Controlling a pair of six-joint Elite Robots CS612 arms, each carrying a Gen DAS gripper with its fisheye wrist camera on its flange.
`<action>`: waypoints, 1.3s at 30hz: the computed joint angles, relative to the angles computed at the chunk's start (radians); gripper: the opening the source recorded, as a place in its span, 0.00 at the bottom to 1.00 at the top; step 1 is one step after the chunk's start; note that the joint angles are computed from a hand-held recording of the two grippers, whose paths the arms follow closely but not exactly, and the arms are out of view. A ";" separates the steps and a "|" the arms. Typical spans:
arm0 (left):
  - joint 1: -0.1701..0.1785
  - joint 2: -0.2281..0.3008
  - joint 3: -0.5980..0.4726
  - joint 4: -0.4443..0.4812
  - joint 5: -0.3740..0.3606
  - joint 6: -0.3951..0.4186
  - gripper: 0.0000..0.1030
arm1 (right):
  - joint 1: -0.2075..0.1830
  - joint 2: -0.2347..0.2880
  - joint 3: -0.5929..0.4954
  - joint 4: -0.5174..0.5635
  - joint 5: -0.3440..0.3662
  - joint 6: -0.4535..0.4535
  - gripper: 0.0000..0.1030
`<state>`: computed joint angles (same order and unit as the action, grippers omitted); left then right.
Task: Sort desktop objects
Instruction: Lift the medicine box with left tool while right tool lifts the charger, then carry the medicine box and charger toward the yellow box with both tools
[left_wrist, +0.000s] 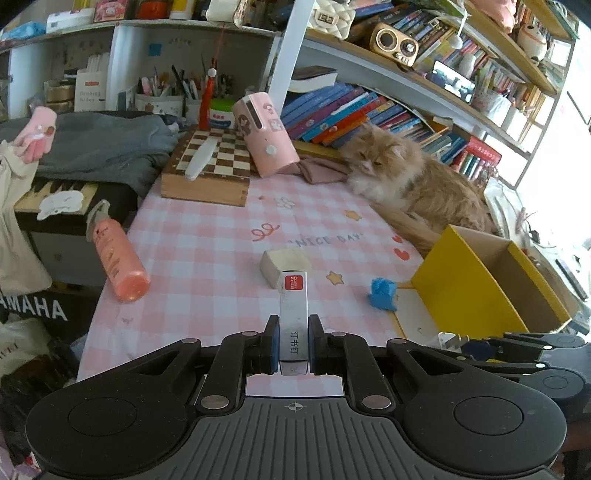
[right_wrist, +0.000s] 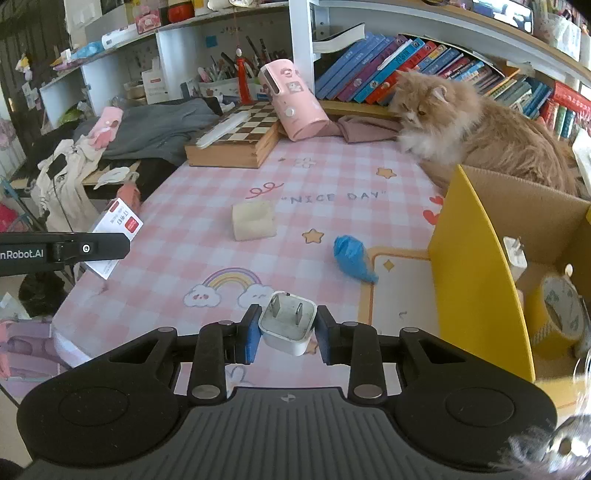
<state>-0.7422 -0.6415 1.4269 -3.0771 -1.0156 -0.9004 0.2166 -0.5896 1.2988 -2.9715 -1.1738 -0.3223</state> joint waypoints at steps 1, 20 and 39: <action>-0.002 -0.003 0.006 -0.006 -0.002 -0.001 0.13 | 0.000 -0.003 0.006 -0.002 0.001 0.003 0.27; -0.027 -0.029 0.078 -0.124 -0.061 0.032 0.13 | -0.001 -0.062 0.129 -0.081 -0.009 0.050 0.27; -0.033 -0.014 0.076 -0.190 -0.195 0.073 0.13 | -0.005 -0.124 0.264 -0.148 -0.104 0.104 0.27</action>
